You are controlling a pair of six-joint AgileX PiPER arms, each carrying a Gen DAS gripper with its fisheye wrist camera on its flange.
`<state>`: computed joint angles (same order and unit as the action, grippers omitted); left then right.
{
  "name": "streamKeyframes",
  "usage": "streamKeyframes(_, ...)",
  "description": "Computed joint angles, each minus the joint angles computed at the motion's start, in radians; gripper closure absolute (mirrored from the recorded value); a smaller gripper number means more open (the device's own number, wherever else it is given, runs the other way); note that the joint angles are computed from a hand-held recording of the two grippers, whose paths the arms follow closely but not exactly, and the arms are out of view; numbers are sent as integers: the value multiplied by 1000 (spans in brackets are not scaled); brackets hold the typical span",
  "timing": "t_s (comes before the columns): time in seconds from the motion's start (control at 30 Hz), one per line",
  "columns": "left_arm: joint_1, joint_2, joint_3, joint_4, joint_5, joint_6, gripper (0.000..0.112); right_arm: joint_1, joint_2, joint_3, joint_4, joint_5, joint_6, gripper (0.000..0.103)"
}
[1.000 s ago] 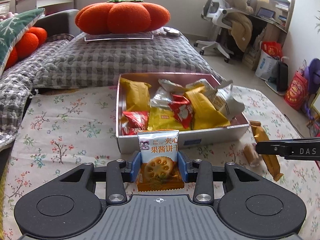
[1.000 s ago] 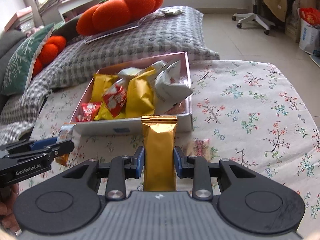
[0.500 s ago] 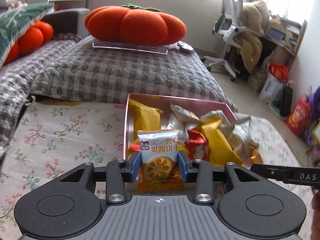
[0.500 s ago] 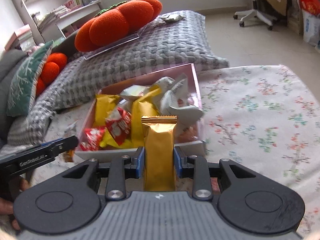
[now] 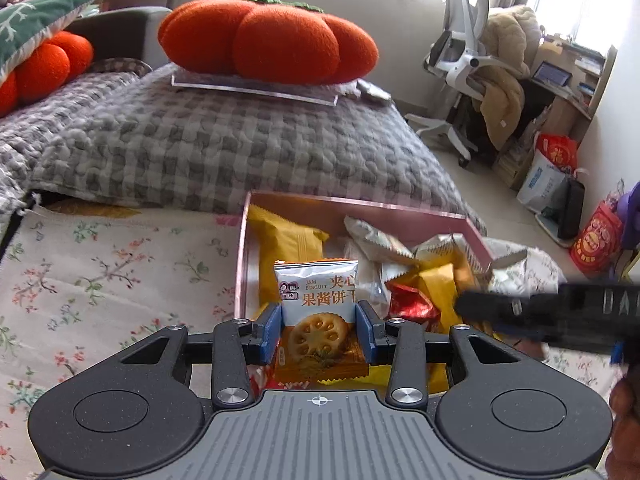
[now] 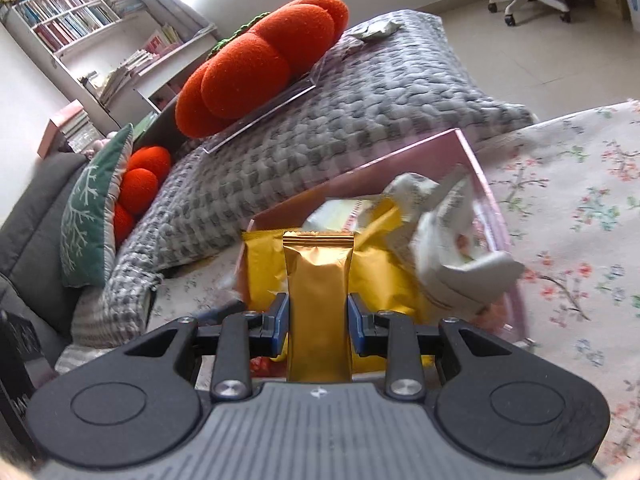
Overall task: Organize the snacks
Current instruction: 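Carry both packets into the pink box and open both grippers, then lift both open grippers away from the pink box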
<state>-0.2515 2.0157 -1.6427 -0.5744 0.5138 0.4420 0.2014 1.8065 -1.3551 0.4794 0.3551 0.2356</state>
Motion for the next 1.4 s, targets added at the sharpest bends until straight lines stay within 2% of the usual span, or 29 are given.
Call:
streamKeyframes(0.13, 3, 4, 11, -12, -25, 11, 73, -4, 48, -50, 122, -13, -68, 75)
streamKeyframes(0.2, 15, -7, 24, -49, -30, 43, 65, 6, 66, -71, 149, -26, -83, 75)
streamKeyframes(0.3, 33, -14, 25, -95, -13, 77, 59, 17, 88, -99, 208, -31, -134, 75)
streamKeyframes(0.37, 42, -14, 14, -99, 3, 73, 56, 20, 96, -103, 265, -40, -182, 72)
streamKeyframes(0.43, 50, -17, 9, -85, 4, 52, 53, 24, 93, -91, 268, -63, -176, 65)
streamKeyframes(0.7, 75, -30, -27, -8, 78, -98, 51, 3, 25, -53, 69, -34, 54, 58)
streamKeyframes(0.77, 61, -50, -17, 27, 87, -128, 48, -13, -12, -33, 68, -19, 54, 53)
streamKeyframes(0.9, 22, -84, -10, 107, 131, -190, 42, -36, -91, -22, -157, 68, 207, 41)
streamKeyframes(0.97, -3, -101, 0, 158, 146, -227, 42, -54, -133, 5, -223, 110, 251, 36)
streamKeyframes(1.1, -43, -144, 43, 149, 166, -200, 41, -118, -205, 90, -228, 169, 265, 35)
streamKeyframes(1.2, -85, -178, 81, 160, 153, -180, 38, -142, -235, 121, -261, 206, 310, 35)
streamKeyframes(1.3, -132, -194, 100, 194, 136, -203, 36, -136, -278, 161, -326, 220, 366, 35)
streamKeyframes(1.4, -166, -173, 79, 228, 157, -261, 36, -124, -324, 202, -383, 226, 404, 35)
